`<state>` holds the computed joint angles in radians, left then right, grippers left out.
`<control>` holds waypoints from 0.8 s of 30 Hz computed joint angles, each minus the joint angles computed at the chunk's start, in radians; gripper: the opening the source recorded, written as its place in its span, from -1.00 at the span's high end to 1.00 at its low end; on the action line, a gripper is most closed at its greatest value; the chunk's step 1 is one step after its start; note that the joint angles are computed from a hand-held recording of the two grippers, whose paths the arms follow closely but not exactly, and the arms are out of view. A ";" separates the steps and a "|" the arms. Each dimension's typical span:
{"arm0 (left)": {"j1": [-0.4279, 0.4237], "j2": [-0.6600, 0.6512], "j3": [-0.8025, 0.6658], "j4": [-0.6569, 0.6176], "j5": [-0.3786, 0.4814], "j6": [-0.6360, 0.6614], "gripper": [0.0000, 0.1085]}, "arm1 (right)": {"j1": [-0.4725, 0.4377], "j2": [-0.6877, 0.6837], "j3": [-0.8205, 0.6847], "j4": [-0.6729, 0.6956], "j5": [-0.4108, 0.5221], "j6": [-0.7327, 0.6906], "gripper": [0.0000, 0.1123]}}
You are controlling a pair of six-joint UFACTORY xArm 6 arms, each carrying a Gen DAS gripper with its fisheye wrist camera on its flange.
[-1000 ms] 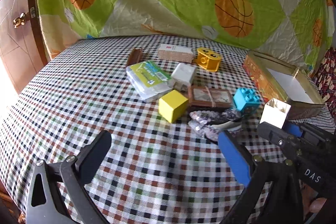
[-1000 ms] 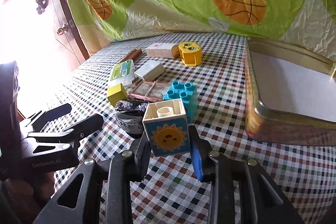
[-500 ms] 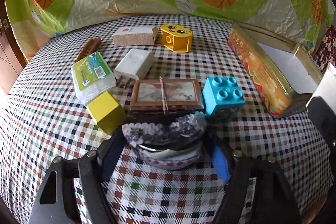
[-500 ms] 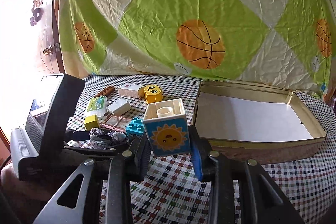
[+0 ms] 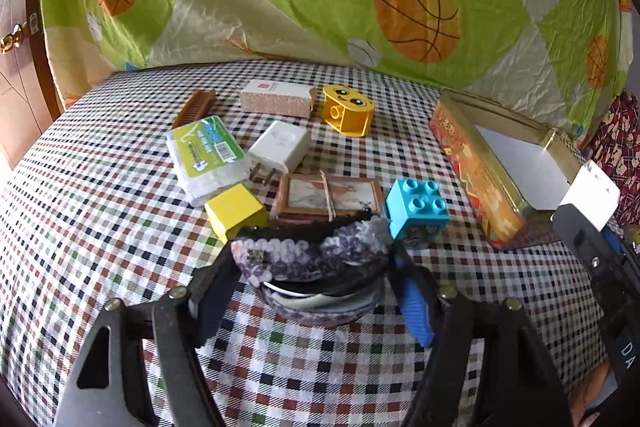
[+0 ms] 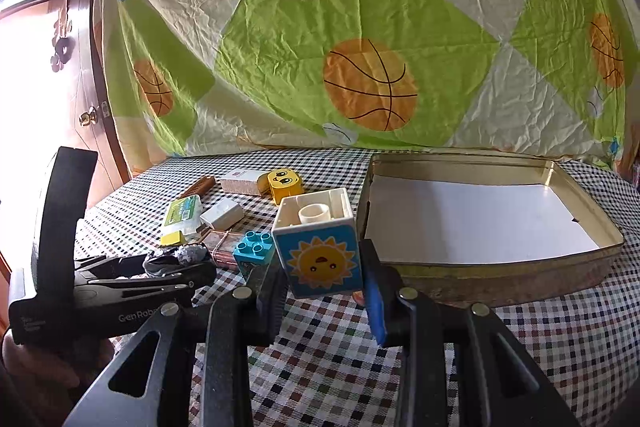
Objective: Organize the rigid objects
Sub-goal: 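Close the right tool on the sun-face block while the left tool grasps the knitted bowl, then carry the sun-face block with the right tool while the left tool carries the bowl to the tin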
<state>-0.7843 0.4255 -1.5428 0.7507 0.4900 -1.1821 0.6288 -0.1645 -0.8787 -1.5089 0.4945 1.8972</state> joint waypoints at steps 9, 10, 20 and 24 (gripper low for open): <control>-0.024 -0.058 0.004 0.269 0.055 -0.208 -0.33 | 0.049 -0.031 0.019 -0.008 0.097 0.004 0.36; -0.029 -0.065 0.003 0.298 0.063 -0.226 -0.33 | 0.052 -0.038 0.022 -0.010 0.106 0.008 0.36; -0.068 -0.069 -0.056 0.440 0.106 -0.285 -0.33 | 0.060 -0.131 0.061 -0.002 0.195 -0.004 0.36; -0.074 -0.057 -0.082 0.443 0.107 -0.278 -0.33 | 0.062 -0.181 0.086 0.007 0.239 -0.021 0.36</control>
